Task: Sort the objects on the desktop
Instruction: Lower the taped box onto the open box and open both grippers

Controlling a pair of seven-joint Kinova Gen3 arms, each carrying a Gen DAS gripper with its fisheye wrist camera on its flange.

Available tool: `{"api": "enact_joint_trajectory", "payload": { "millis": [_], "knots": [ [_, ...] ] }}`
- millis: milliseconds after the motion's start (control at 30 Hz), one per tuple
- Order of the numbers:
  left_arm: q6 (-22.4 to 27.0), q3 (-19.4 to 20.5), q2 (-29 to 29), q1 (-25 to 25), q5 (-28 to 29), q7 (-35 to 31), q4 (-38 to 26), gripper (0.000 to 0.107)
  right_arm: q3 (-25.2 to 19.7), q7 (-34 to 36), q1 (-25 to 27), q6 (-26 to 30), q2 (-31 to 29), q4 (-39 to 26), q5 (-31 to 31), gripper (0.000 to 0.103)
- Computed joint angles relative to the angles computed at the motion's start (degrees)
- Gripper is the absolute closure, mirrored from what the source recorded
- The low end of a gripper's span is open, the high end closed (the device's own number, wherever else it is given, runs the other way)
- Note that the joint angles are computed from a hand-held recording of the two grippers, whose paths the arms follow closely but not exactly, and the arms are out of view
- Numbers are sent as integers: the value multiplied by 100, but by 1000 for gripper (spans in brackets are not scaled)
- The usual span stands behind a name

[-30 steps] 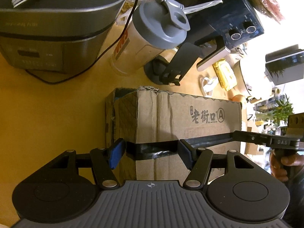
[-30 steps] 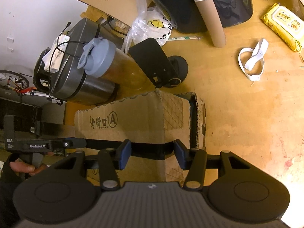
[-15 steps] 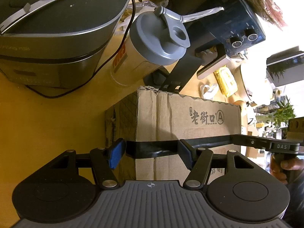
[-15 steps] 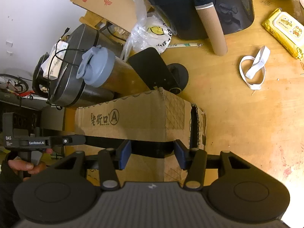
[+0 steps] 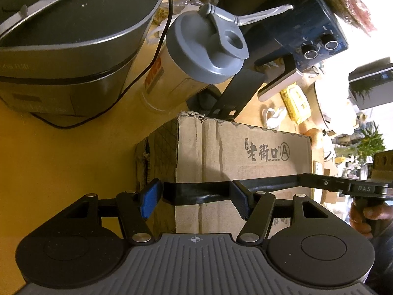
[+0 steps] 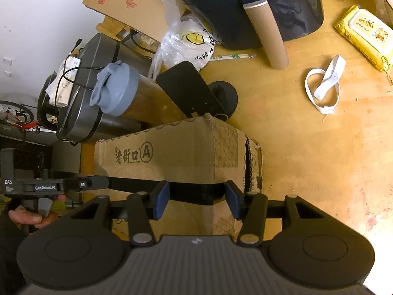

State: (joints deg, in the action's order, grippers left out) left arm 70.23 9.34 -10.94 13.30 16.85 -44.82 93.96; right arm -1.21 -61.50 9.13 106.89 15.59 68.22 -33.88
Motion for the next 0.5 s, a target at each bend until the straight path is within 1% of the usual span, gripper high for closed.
{"api": "enact_joint_trajectory", "payload": {
  "millis": [433, 467, 500],
  "knots": [
    [-46, -34, 38, 34, 8, -23, 42, 47, 2, -4, -6, -75, 33, 102, 30, 54],
    [-115, -4, 146, -3, 21, -109, 3, 46, 3, -4, -1, -75, 32, 104, 23, 53],
    [-121, -17, 147, 6, 19, -102, 13, 42, 4, -4, 4, -79, 33, 106, 17, 51]
  ]
}}
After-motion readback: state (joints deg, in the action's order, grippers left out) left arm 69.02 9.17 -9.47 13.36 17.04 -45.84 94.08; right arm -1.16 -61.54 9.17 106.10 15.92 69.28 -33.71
